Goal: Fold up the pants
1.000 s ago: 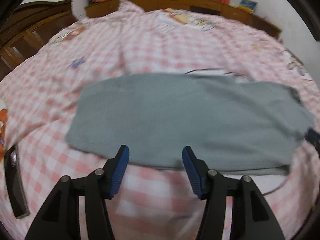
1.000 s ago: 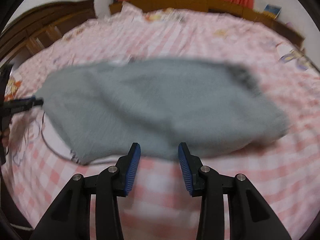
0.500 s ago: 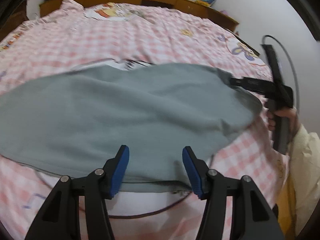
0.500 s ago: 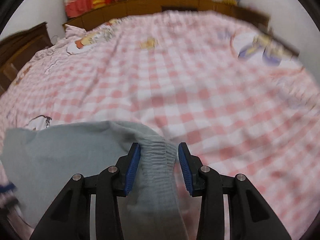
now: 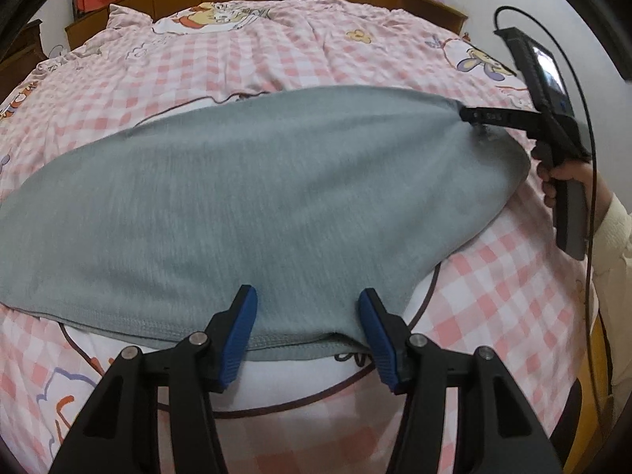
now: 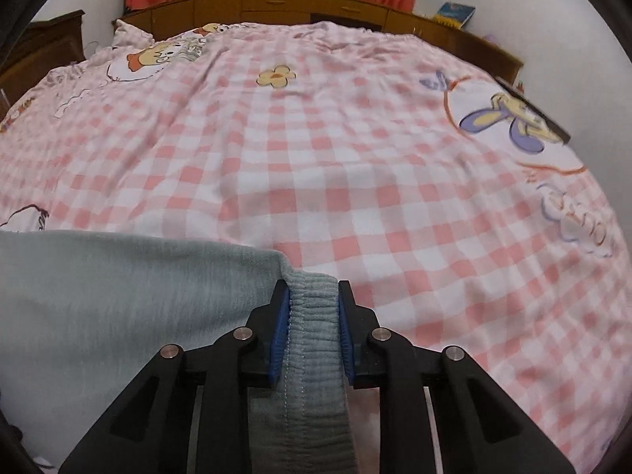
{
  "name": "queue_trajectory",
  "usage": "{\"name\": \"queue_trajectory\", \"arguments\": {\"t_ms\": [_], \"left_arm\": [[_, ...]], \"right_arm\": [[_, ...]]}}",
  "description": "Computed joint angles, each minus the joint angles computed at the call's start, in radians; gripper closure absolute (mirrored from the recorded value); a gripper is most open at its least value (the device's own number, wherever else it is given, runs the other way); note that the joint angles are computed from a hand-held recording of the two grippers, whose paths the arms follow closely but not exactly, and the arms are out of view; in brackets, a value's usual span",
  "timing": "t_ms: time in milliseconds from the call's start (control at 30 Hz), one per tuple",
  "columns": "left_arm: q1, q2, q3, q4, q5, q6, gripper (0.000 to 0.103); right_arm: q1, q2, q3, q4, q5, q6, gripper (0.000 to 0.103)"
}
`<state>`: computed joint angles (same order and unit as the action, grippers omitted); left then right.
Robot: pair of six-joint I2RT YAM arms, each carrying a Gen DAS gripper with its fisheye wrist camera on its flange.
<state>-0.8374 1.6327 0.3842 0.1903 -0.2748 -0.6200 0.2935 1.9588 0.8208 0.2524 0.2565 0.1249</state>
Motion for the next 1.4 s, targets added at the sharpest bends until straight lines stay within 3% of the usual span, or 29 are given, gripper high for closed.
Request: {"name": "queue_trajectory", "arguments": {"t_ms": [67, 167, 267, 433, 567, 667, 733, 1000, 1100, 1233, 1400], "left_arm": [[0.007, -0.045, -0.016, 0.001, 0.005, 0.004, 0.047], [0.015, -0.091, -0.034, 0.017, 0.009, 0.007, 0.047], [0.025, -0.073, -0.029, 0.019, 0.03, -0.002, 0.047], [-0.006, -0.023, -0.015, 0.015, 0.005, -0.024, 0.047], [-0.028, -0.001, -0.001, -0.001, -0.017, -0.035, 0.047], [-0.034, -0.008, -0.006, -0.003, -0.02, -0.036, 0.047], [-0.03, -0.033, -0.02, -0.011, -0.012, -0.036, 0.047], [0.008, -0.287, -0.095, -0.193, -0.054, -0.049, 0.046], [0.089, -0.437, -0.157, -0.267, -0.039, -0.039, 0.046], [0.261, -0.621, -0.231, -0.35, 0.047, 0.01, 0.046], [0.536, -0.786, -0.304, -0.425, 0.175, 0.136, 0.046]], "right_arm": [[-0.002, -0.108, -0.072, 0.002, -0.012, 0.003, 0.08], [0.012, -0.272, -0.183, 0.018, -0.022, 0.016, 0.067], [0.049, -0.363, -0.232, -0.025, -0.055, 0.003, 0.065], [0.112, -0.36, -0.3, -0.017, -0.088, -0.01, 0.065], [0.123, -0.252, -0.362, 0.055, -0.03, -0.013, 0.068], [0.051, -0.189, -0.422, 0.188, -0.136, -0.009, 0.069], [0.05, -0.241, -0.45, 0.186, -0.142, 0.026, 0.069], [0.167, -0.573, -0.573, 0.043, -0.066, 0.198, 0.067], [0.276, -0.66, -0.612, 0.015, -0.017, 0.303, 0.061], [0.47, -0.621, -0.597, 0.022, 0.087, 0.447, 0.059], [0.629, -0.483, -0.505, 0.022, 0.135, 0.533, 0.059]]}}
